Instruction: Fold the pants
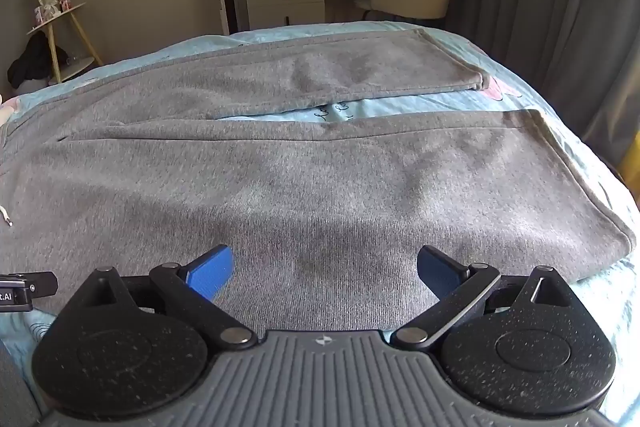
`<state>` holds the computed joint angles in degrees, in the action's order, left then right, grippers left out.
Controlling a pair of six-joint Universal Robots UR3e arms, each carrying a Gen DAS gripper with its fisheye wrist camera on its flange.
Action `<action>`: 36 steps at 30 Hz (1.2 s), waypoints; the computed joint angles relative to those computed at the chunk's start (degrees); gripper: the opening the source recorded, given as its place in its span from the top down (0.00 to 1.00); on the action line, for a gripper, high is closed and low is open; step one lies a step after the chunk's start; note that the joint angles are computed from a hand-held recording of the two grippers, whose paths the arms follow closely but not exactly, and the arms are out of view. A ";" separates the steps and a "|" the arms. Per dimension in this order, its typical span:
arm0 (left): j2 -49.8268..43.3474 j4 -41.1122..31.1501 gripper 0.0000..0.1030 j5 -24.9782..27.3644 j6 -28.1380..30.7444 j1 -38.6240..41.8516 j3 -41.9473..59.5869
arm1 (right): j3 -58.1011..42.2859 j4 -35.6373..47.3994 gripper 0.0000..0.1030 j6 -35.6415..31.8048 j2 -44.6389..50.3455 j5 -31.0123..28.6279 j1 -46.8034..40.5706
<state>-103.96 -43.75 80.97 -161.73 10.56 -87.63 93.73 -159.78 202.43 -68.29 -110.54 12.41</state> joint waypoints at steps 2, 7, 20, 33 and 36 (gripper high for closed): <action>0.04 0.04 0.00 -0.10 -0.02 0.02 -0.06 | -0.02 0.08 0.04 0.11 0.00 -0.02 0.03; 0.05 -0.14 0.00 -0.24 0.03 0.09 0.01 | 0.02 0.14 0.04 0.42 -0.05 -0.15 0.15; 0.02 -0.31 0.00 -0.21 -0.02 0.08 0.11 | 0.43 0.63 0.04 0.65 -0.95 0.25 -0.54; -0.01 -0.54 0.00 -0.09 -0.08 0.04 0.25 | 0.58 -0.02 0.04 0.87 -0.65 0.36 -0.63; 0.02 -0.49 0.00 -0.14 -0.07 0.05 0.20 | 0.66 -0.12 0.04 0.86 -0.67 0.42 -0.66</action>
